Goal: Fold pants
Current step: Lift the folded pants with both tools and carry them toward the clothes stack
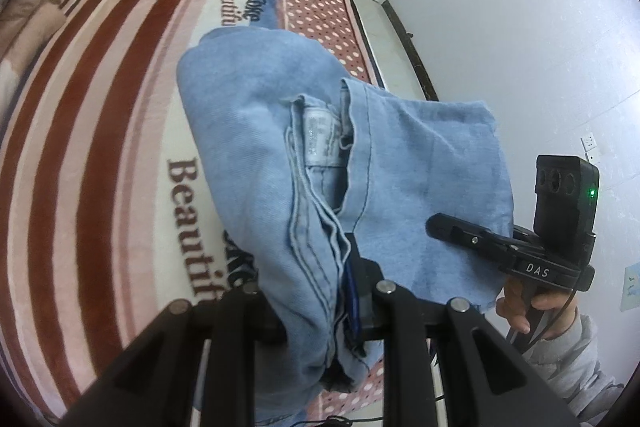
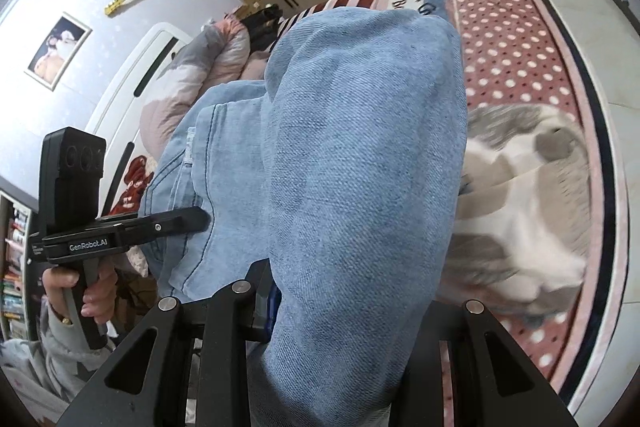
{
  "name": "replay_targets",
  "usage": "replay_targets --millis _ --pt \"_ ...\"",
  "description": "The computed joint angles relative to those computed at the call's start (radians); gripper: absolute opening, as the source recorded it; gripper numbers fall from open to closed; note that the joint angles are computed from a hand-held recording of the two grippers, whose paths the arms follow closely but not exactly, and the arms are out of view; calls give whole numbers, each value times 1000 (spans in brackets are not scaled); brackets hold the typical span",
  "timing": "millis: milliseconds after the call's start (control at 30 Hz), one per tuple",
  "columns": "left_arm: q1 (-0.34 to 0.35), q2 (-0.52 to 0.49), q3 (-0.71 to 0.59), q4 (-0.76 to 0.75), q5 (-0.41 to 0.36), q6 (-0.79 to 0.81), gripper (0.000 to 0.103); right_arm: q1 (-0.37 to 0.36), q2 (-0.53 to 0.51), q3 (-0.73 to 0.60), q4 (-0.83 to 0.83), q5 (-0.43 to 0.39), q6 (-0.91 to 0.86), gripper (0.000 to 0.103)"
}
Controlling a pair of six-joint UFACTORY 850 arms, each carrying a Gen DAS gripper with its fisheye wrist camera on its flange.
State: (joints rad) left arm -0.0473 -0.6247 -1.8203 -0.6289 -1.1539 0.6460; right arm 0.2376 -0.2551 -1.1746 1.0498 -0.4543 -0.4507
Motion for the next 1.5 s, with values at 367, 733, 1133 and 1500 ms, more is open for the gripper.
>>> replay_targets --millis 367,733,1133,1500 --pt "-113 -84 -121 18 8 -97 18 -149 -1 46 132 -76 -189 25" --pt "-178 -232 -267 81 -4 -178 18 -240 -88 43 160 -133 -264 25" --pt "-190 -370 -400 165 -50 -255 25 -255 -175 21 205 -173 -325 28" --pt "-191 -384 -416 194 -65 -255 34 -235 -155 29 141 -128 -297 36"
